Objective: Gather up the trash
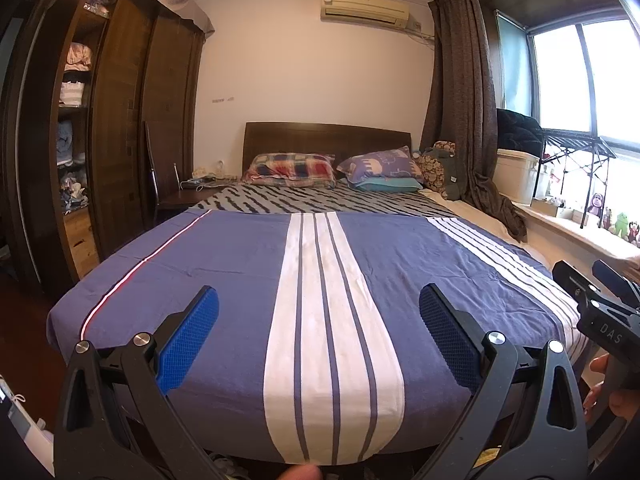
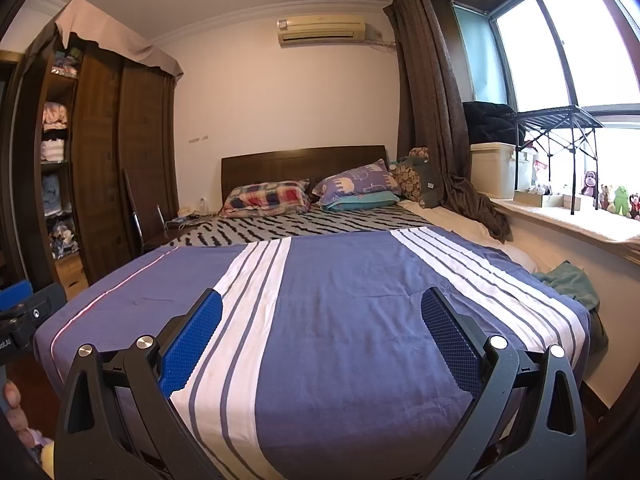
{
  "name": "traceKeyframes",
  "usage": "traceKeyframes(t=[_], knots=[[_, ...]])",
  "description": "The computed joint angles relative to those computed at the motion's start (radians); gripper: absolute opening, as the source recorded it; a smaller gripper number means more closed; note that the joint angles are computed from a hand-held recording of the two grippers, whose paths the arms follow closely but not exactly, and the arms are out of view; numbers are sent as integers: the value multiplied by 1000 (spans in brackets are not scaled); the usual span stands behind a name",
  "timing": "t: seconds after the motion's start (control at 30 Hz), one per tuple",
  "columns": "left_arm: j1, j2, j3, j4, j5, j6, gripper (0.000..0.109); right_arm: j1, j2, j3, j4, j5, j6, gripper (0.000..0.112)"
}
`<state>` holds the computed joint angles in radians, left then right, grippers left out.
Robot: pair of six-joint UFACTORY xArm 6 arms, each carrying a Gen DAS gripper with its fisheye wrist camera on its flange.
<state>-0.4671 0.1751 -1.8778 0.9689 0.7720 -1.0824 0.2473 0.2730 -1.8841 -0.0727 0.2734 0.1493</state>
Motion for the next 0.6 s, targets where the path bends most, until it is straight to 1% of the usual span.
traceKeyframes(t=[0.13, 0.3, 0.43, 0.53, 0.57, 0.6], knots=[[11, -7, 19, -13, -32, -7, 95, 1, 2, -2, -3, 2, 2, 100], [16, 2, 12, -13, -20, -3, 95, 1, 25, -39, -21, 27, 12, 100], [27, 31, -24, -59, 1, 36, 95, 3, 45, -68, -52, 38, 29, 100], [41, 54, -49, -90, 3, 56, 95, 1, 78, -115, -70, 61, 36, 100], [46, 62, -60, -98, 8, 62, 95, -1, 97, -144, -59, 74, 21, 100], [52, 73, -73, -107, 13, 68, 95, -4, 128, -190, -20, 91, -18, 100]])
